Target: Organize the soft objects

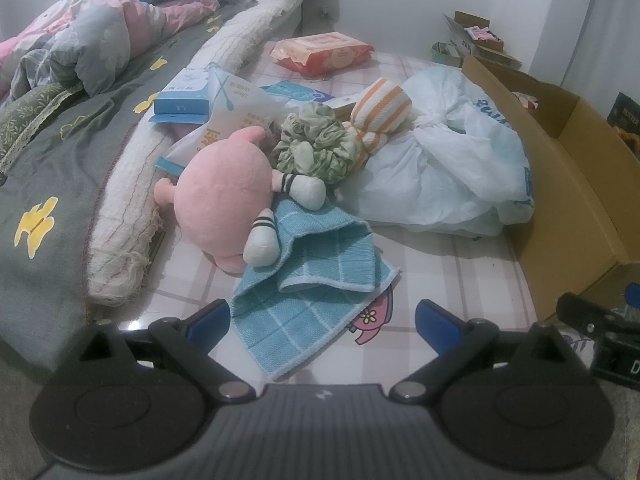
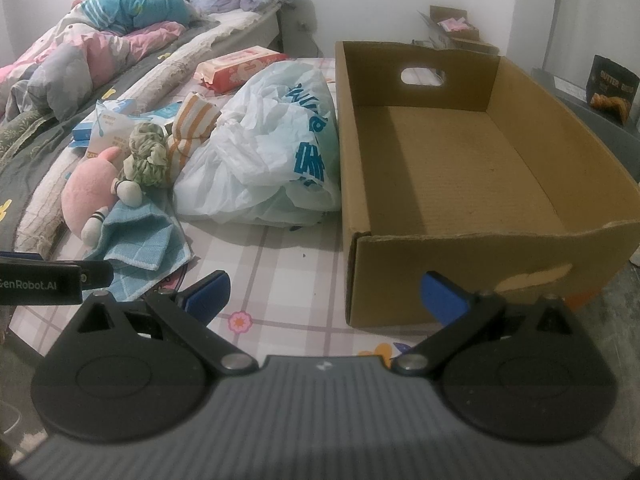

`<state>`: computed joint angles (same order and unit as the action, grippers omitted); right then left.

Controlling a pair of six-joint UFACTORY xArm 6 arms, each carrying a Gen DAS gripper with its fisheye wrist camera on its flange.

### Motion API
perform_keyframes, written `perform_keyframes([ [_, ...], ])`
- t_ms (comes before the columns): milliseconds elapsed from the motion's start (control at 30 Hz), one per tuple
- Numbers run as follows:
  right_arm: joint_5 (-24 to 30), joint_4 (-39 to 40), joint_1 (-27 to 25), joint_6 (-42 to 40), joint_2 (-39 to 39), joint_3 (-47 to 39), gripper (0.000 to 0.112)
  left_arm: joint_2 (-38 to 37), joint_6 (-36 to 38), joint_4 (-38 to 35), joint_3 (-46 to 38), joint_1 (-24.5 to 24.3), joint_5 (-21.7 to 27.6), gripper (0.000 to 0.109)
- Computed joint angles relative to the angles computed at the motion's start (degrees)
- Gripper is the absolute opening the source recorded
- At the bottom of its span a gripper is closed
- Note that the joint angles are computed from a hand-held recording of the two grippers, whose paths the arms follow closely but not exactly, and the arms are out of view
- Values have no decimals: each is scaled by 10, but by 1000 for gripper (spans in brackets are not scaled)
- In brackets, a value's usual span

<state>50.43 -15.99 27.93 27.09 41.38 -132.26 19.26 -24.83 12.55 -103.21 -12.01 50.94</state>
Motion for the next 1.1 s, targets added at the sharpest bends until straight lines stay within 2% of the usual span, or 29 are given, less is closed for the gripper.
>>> perform_keyframes([
  [1100, 3, 0, 1, 2, 5, -5, 102, -1, -1, 1, 2, 0, -1, 100],
])
